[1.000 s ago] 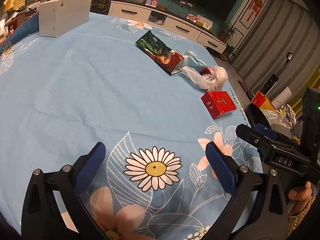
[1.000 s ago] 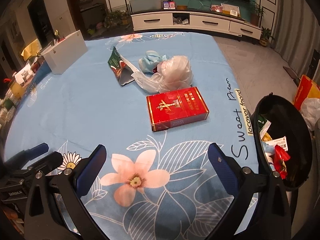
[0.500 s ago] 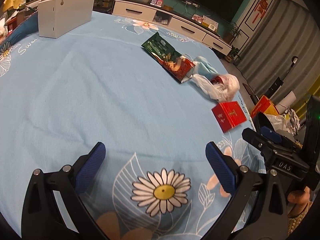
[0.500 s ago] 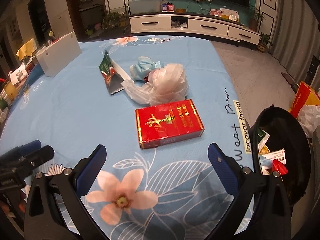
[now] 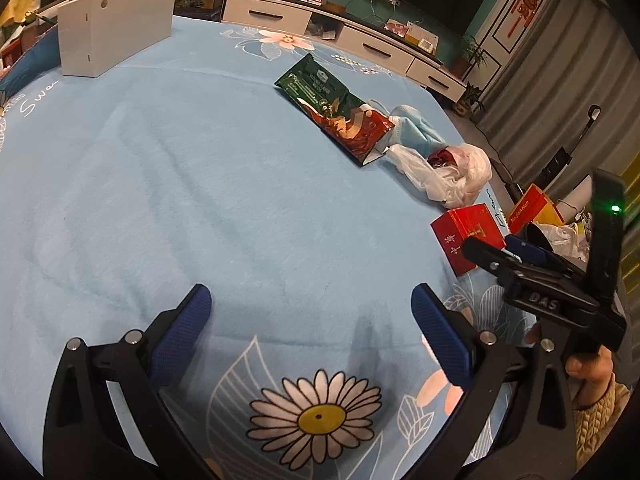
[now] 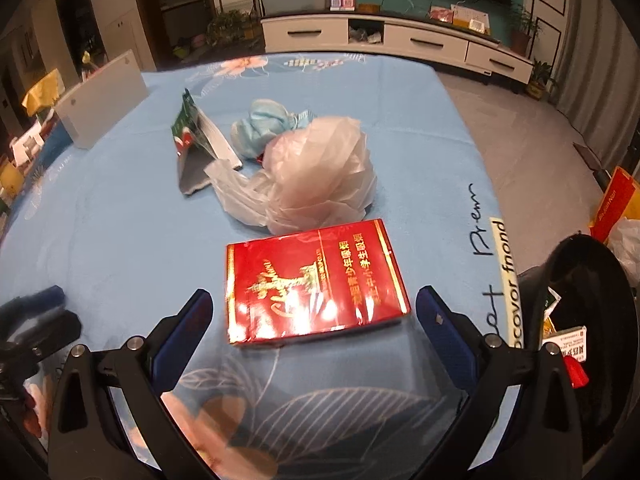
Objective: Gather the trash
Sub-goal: 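Lower the right tool onto the red cigarette box, then grasp the red box with the right tool while the left tool grasps the long green wrapper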
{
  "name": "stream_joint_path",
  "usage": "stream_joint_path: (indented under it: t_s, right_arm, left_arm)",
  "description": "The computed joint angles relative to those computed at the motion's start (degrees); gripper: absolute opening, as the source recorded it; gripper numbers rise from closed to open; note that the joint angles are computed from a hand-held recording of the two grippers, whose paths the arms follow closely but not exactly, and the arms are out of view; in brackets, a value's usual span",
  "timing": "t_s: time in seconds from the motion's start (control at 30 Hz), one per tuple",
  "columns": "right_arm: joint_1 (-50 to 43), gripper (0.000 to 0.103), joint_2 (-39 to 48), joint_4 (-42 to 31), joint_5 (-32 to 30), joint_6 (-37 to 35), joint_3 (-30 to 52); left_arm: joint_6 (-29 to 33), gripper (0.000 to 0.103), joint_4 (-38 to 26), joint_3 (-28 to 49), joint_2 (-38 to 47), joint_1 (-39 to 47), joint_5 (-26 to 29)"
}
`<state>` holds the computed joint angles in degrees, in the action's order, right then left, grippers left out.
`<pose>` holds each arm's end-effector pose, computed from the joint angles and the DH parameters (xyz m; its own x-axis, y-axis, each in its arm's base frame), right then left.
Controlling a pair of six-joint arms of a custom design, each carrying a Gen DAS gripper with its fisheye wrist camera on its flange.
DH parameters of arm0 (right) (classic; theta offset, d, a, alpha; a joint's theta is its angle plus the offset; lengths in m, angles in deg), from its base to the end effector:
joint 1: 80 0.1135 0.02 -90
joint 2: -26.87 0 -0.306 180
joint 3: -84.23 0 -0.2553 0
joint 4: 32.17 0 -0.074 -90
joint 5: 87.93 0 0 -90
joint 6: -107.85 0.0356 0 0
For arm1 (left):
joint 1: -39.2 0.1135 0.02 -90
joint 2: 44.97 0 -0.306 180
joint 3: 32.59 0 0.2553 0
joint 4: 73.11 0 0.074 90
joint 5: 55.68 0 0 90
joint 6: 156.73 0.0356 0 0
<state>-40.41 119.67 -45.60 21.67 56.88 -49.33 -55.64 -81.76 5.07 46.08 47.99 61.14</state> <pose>0.2120 0.1598 0.1414 -0.8135 0.0971 -0.5734 0.0540 0.9943 0.0917 0.2272 0.0189 0.1211 -0.8426 0.0434 -0.5368 0.2392 0.9232 -0.3009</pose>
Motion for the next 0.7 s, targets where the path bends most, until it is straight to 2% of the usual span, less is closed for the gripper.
stream_joint_path:
  t_s: [0.17, 0.27, 0.37, 0.63, 0.7]
  right_arm:
    - [-2.09, 0.099, 2.32, 0.72, -2.10, -1.24, 1.13]
    - [-2.29, 0.091, 1.32, 4.03, -2.79, -0.37, -0.86]
    - [-1.81, 0.090, -0.02, 4.38, -2.23, 1.24, -2.26]
    - [0.59, 0.090, -7.69, 6.33, -2.16, 5.98, -8.41]
    - [0.26, 0.090, -8.61, 6.38, -2.44, 6.33, -9.09]
  left_arm:
    - [-1.65, 0.100, 0.23, 1.40, 0.81, -1.68, -0.36]
    - [-3.51, 0.100, 0.63, 2.82, 1.07, -2.83, -0.19]
    - [-5.94, 0.100, 1.40, 4.92, 1.95, -3.95, 0.15]
    - [-18.49, 0.099, 3.95, 16.34, 10.48, -10.22, -1.97]
    - [-20.87, 0.092, 3.60, 20.05, 13.97, -12.29, -3.50]
